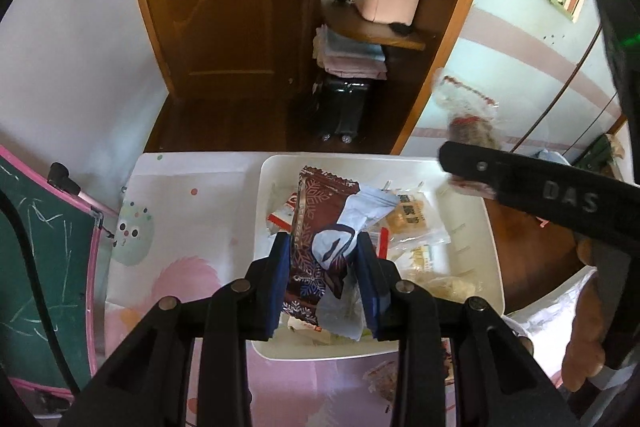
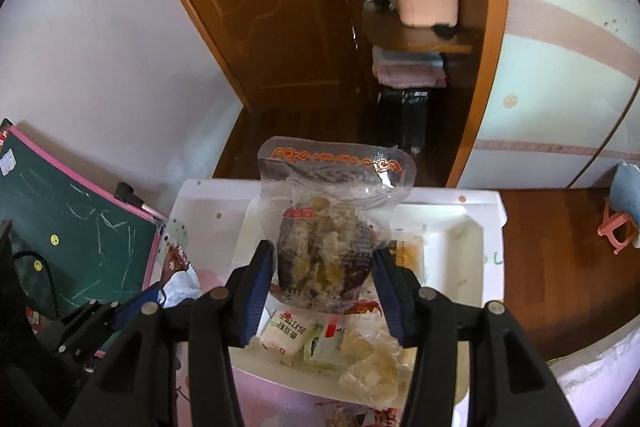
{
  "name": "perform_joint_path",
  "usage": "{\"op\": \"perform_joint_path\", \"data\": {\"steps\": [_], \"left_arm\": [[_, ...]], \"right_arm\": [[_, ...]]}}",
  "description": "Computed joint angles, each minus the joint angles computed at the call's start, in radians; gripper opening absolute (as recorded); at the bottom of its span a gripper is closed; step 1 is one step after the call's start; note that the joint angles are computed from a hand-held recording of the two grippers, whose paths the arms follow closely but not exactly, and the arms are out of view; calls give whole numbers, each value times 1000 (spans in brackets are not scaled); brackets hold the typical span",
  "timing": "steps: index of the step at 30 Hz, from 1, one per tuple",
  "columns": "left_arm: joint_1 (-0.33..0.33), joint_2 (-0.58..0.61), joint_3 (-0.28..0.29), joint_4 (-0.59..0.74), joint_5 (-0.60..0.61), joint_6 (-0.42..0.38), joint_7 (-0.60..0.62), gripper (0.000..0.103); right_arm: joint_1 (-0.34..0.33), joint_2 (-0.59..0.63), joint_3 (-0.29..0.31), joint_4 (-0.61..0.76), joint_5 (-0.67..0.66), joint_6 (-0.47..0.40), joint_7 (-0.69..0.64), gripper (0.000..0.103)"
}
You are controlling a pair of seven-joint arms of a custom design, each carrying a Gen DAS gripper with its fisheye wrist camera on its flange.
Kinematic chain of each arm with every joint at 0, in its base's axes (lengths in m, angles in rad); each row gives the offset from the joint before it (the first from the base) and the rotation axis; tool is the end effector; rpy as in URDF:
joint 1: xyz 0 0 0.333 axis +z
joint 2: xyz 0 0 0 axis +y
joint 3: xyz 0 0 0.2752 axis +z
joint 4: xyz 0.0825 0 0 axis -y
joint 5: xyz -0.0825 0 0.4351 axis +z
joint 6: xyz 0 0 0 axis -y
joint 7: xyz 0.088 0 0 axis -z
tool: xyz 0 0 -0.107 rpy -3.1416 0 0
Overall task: Organize snacks
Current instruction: 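Carry both packs over the white tray and open both tools to drop them, then move both open tools back toward the remaining nut bag and cake bag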
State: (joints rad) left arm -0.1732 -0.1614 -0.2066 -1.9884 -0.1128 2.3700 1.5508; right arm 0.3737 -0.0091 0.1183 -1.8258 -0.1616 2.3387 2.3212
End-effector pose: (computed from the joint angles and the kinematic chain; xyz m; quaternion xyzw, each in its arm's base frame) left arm 0.5645 -0.2323 0.5391 -0.5689 0.7773 -0.2401 0.1203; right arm 0.5756 0.3058 0.5343 -0.6187 0.7390 -0.1122 0.2421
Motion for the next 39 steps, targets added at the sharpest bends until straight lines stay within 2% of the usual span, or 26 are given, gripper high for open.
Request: {"op": "perform_joint_path", "data": {"steps": [1,3,4,6,8,10,29,39], "left_arm": [[1,2,-1,-1,6,-2,-5,42],[1,4,-3,-5,15,-5,-19,90],[4,-3,-8,-17,34,10,-46,96],[8,-24,-10,-47,59,43,-76,97],[10,-32,-11,-55,72,31,-89,97],[15,-43,-15,-66,93,22,-116,97],[21,-222,-24,-195,68,24,-168,97],[-7,-328,-20,-258,28,32,-114,97]], "right_arm": [[-2,11,-3,0,29,13,-16,51],[-7,19,-6,-6,67,32,-35,53],[-8,19,-7,-12,75,40,-30,55],[-11,10,-8,-33,84,67,-24,61],[-10,4,-7,-44,88,81,-31,71],[-9,-1,-5,-48,84,82,-31,73],[9,-143,7,-167,87,83,-15,73],[18,-264,32,-248,21,53,69,73]]}}
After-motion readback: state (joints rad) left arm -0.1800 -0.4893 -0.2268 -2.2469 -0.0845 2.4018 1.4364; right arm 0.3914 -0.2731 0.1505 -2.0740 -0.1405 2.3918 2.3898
